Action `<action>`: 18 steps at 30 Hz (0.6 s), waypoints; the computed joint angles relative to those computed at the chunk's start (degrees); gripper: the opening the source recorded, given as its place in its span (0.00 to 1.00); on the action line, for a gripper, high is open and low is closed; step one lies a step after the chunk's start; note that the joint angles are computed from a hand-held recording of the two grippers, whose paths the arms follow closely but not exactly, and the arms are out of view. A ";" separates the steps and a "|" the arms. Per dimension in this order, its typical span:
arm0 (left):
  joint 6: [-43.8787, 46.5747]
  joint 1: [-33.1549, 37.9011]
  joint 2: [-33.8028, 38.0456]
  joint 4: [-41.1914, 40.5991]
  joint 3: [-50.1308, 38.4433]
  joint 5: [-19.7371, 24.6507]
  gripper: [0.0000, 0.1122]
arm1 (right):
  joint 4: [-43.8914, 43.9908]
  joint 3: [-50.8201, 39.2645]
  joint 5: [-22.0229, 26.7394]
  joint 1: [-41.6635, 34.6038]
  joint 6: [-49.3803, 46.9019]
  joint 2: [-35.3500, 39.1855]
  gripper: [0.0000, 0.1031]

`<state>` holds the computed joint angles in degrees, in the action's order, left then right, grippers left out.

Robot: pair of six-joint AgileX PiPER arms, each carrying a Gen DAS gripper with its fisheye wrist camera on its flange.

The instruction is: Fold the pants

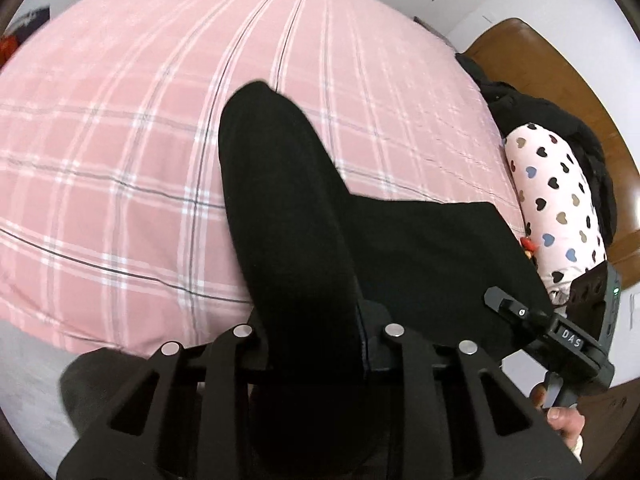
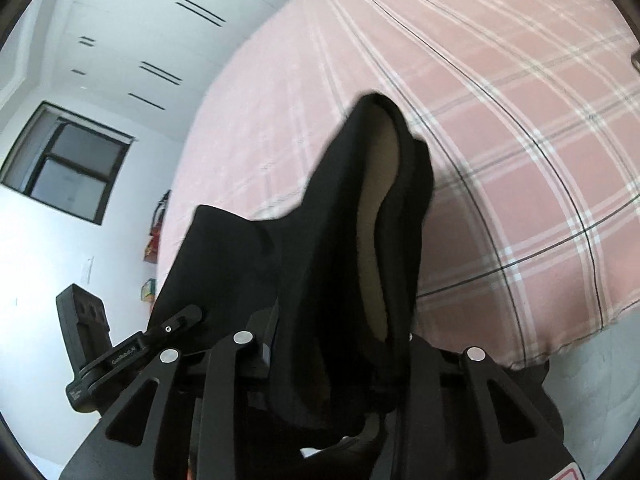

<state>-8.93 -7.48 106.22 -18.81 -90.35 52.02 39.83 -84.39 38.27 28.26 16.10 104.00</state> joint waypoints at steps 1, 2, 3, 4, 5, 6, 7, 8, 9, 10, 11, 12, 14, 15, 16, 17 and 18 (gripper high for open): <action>-1.63 -1.06 -1.31 2.54 -0.61 0.97 0.23 | -0.65 0.57 -0.35 0.82 0.76 -1.64 0.28; -2.79 -1.76 -2.22 4.29 -1.34 1.94 0.23 | -1.15 1.02 -0.46 1.17 1.25 -3.10 0.28; -3.75 -2.34 -3.44 5.75 -1.84 3.02 0.23 | -1.49 2.27 -0.71 1.43 1.19 -4.97 0.28; -4.21 -2.62 -3.92 6.57 -2.46 3.67 0.23 | -2.93 2.34 -0.69 1.93 2.20 -6.42 0.28; -3.97 -2.43 -5.05 7.12 -2.43 4.32 0.23 | -5.45 0.74 -1.06 3.50 5.14 -6.26 0.28; -5.08 -3.30 -6.02 8.74 -3.60 5.57 0.23 | -6.44 0.64 -1.08 3.95 6.00 -7.76 0.28; -5.33 -3.49 -7.04 9.61 -3.87 6.43 0.23 | -7.51 0.10 -1.12 4.48 7.09 -8.42 0.28; -6.16 -4.12 -7.54 10.92 -4.94 7.49 0.23 | -9.58 -1.27 -1.01 5.40 9.13 -8.95 0.28; -6.92 -4.80 -7.90 12.14 -6.27 8.67 0.23 | -11.67 -3.08 -0.62 6.21 11.20 -8.78 0.28; -7.53 -5.41 -8.18 13.29 -7.82 10.05 0.23 | -13.41 -4.19 -0.23 6.68 12.60 -9.25 0.28; -8.10 -6.01 -8.29 14.37 -9.61 11.49 0.23 | -15.04 -5.84 0.22 7.13 14.03 -9.34 0.28; -7.23 -5.31 -9.47 14.32 -9.42 12.19 0.23 | -15.68 -7.30 0.60 7.14 14.56 -9.01 0.28; -6.99 -5.27 -10.22 15.06 -11.62 14.27 0.23 | -18.12 -9.95 1.67 7.56 16.50 -9.33 0.28; -7.20 -5.62 -10.02 15.65 -13.62 15.40 0.23 | -19.15 -11.40 2.38 7.64 17.15 -9.18 0.28; -7.11 -5.75 -9.93 15.95 -14.70 16.05 0.23 | -20.52 -13.08 3.29 7.92 17.99 -9.06 0.28; -6.96 -5.95 -9.73 16.43 -16.32 16.85 0.23 | -21.99 -15.00 4.32 8.13 18.70 -8.86 0.28; -6.97 -6.13 -9.36 16.77 -18.04 17.60 0.23 | -22.14 -16.82 5.16 7.74 18.53 -8.21 0.28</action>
